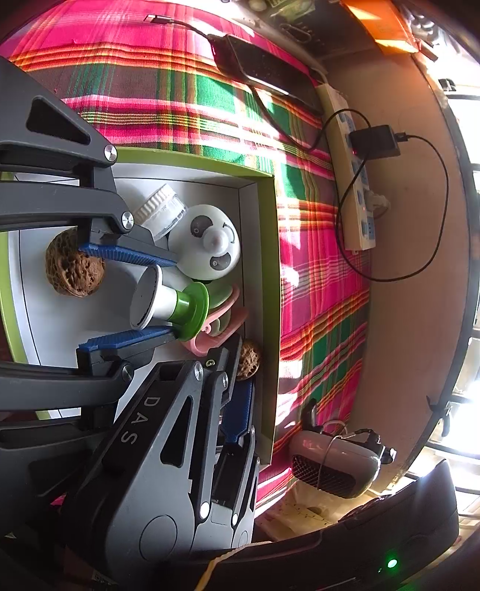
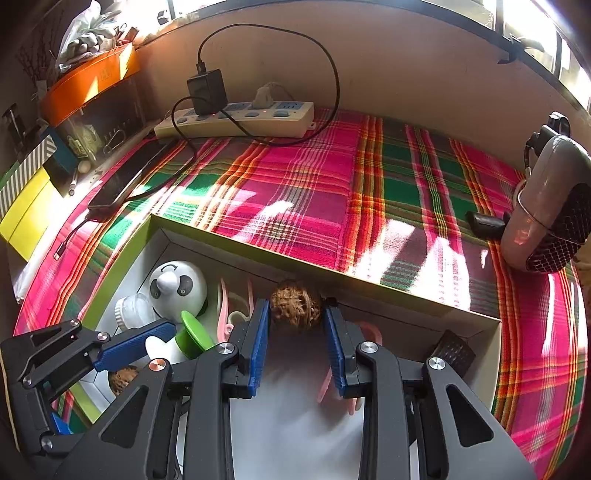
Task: Organize objects
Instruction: 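Carry the spool and walnut into the box and open both tools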
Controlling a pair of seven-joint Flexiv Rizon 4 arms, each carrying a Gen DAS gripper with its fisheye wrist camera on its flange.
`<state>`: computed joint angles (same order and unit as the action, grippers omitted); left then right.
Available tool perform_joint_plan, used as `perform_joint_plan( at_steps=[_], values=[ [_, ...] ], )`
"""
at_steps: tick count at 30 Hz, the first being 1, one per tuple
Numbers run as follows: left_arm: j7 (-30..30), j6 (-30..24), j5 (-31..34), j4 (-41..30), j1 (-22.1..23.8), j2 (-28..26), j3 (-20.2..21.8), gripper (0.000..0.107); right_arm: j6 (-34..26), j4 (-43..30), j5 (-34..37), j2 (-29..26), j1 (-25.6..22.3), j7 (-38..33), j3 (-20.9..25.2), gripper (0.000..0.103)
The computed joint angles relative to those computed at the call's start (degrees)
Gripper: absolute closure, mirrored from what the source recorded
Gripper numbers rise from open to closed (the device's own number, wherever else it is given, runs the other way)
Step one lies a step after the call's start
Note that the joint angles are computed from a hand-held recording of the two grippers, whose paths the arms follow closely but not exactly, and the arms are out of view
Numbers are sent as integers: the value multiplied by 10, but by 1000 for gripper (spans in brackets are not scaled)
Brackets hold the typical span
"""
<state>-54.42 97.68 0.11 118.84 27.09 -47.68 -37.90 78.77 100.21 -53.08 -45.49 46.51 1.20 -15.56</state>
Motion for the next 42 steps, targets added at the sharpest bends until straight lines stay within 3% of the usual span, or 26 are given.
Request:
perform_joint_plan(
  at_steps=[21,28,42],
  values=[
    [-1,-2,0,0,1,-1,-2,76,-19,-5,0,2,-9,-4,15,72],
    [-2,1,0,2,5,0,-5,75,-3,12,-28,14,6,38,-9,61],
    [-21,25,35,39,68,2,-52,75,-4,51,-180,62,-3,195,-15,61]
  ],
)
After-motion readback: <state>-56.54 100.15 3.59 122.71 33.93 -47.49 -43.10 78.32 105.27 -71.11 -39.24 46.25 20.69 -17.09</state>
